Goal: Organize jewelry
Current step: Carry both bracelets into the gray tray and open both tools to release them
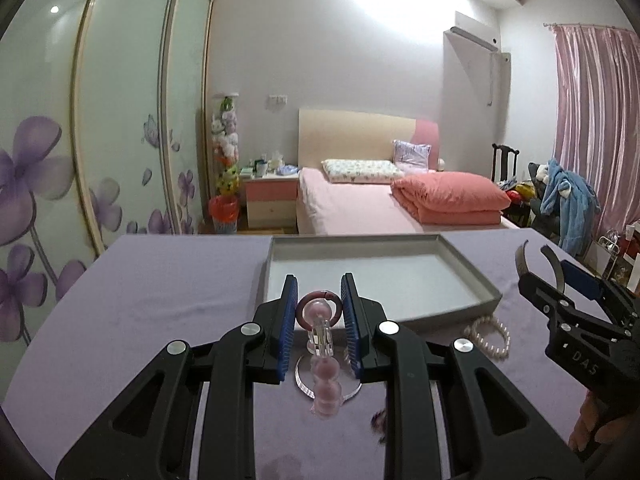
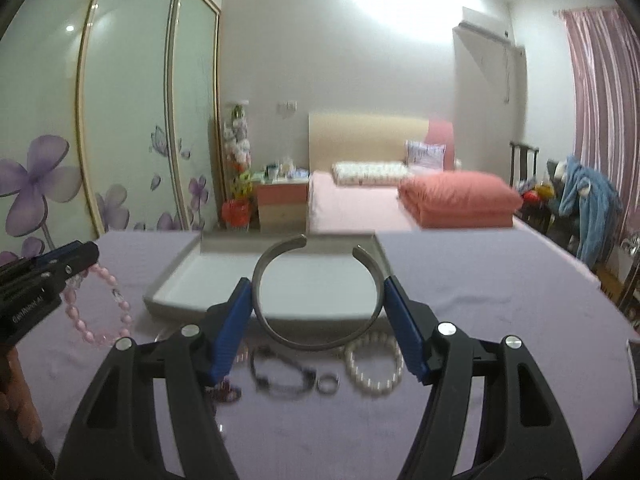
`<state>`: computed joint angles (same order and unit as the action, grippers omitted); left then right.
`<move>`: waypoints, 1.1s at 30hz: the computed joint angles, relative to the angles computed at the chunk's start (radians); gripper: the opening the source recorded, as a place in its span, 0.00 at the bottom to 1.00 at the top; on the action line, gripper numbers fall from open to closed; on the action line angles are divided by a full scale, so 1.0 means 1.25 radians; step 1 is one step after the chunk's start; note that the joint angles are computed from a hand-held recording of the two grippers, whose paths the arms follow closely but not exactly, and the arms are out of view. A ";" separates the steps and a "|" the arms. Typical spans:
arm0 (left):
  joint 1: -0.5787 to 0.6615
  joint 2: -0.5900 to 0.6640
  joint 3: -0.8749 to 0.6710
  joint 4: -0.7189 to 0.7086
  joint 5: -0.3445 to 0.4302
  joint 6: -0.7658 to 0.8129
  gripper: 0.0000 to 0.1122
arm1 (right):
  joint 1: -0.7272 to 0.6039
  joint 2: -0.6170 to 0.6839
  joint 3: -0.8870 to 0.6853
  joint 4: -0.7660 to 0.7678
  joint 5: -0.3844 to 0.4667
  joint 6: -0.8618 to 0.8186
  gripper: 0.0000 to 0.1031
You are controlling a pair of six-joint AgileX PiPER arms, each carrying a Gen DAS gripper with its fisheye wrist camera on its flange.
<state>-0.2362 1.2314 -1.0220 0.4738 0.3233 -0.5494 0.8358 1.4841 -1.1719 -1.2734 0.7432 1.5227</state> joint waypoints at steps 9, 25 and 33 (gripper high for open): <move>0.000 0.129 -0.108 0.080 -0.038 -0.092 0.21 | -0.083 0.100 -0.121 -0.071 -0.060 0.026 0.63; 0.033 0.332 -0.290 -0.225 -0.018 0.187 0.21 | -0.246 0.406 -0.519 0.436 -0.131 -0.466 0.63; 0.067 0.395 -0.356 -0.387 0.026 0.338 0.21 | -0.274 0.547 -0.702 0.676 -0.015 -0.682 0.63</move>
<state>-0.1521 1.7256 -1.4664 -0.0096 0.3561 -0.1262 0.4932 2.1674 -2.0494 -0.4289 0.7241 0.6702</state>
